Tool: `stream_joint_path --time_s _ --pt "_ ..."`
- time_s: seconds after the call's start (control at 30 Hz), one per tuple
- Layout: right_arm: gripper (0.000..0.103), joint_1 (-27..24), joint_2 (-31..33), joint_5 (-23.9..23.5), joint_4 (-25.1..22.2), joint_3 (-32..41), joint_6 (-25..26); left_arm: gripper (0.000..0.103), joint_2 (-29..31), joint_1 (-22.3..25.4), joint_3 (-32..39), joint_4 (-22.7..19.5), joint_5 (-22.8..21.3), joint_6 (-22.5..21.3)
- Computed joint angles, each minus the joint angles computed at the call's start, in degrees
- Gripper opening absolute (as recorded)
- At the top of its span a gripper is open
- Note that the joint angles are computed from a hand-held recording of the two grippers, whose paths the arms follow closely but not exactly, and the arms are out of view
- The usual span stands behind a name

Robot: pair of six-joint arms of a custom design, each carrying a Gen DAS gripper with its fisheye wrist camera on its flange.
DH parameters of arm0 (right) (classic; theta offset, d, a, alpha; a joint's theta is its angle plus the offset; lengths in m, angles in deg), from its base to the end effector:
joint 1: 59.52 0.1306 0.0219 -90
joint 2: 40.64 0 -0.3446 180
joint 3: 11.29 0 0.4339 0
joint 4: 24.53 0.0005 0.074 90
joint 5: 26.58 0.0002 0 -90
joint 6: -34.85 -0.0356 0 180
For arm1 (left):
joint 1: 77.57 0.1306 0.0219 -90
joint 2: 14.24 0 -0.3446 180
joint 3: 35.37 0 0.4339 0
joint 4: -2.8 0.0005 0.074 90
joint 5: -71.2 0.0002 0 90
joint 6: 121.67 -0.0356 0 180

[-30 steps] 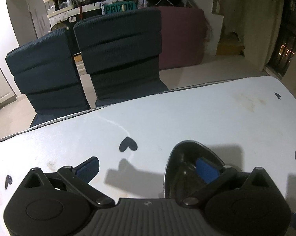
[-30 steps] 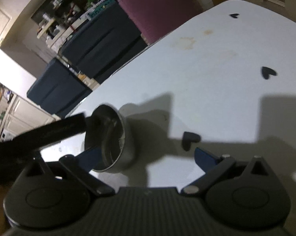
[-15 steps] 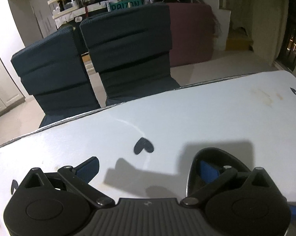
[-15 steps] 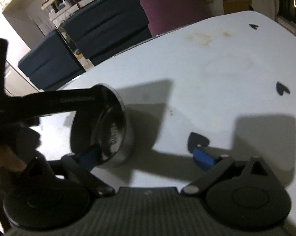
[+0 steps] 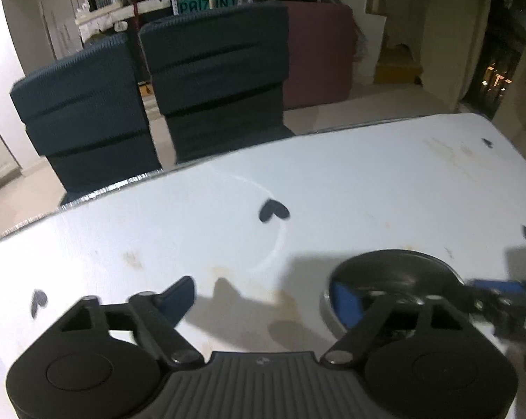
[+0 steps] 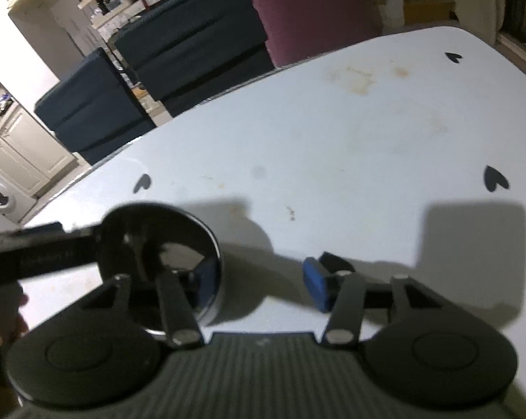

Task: Organize plates and bowls
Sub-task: 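Close both grippers on the steel bowl's rim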

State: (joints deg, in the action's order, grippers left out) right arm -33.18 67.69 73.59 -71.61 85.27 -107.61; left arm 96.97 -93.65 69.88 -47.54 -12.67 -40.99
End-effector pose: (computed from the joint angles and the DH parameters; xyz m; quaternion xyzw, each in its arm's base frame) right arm 0.5508 0.2651 0.2758 0.2400 0.9293 0.1038 0.2609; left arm 0.6125 -0.1810 0.3157 0.2252 0.9289 -0.0681 0.2859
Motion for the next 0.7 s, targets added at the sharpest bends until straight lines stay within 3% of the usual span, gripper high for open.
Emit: stream_joint_path --time_s 0.1,0.23,0.4,0.6,0.7 --pt "0.046 0.3 0.2 0.0 1.0 0.4 2.1 0.060 -1.8 0.7 -2.4 -0.2 3.2 -0.4" --pt "0.036 0.6 0.7 0.3 2.3 0.8 1.3 0.043 -4.1 1.7 -5.3 -0.1 7.6 0.9" --pt "0.027 0.3 -0.1 -2.7 5.4 -0.9 -0.5 0.018 -6.1 2.6 -7.7 -0.7 11.1 7.6" --pt "0.025 0.1 -0.6 -7.5 4.5 -0.3 0.7 0.008 -6.8 2.6 -8.7 -0.6 11.5 9.6" --pt "0.019 0.7 -0.8 -7.3 2.7 0.2 2.4 0.007 -7.2 2.5 -9.0 -0.5 11.0 9.2"
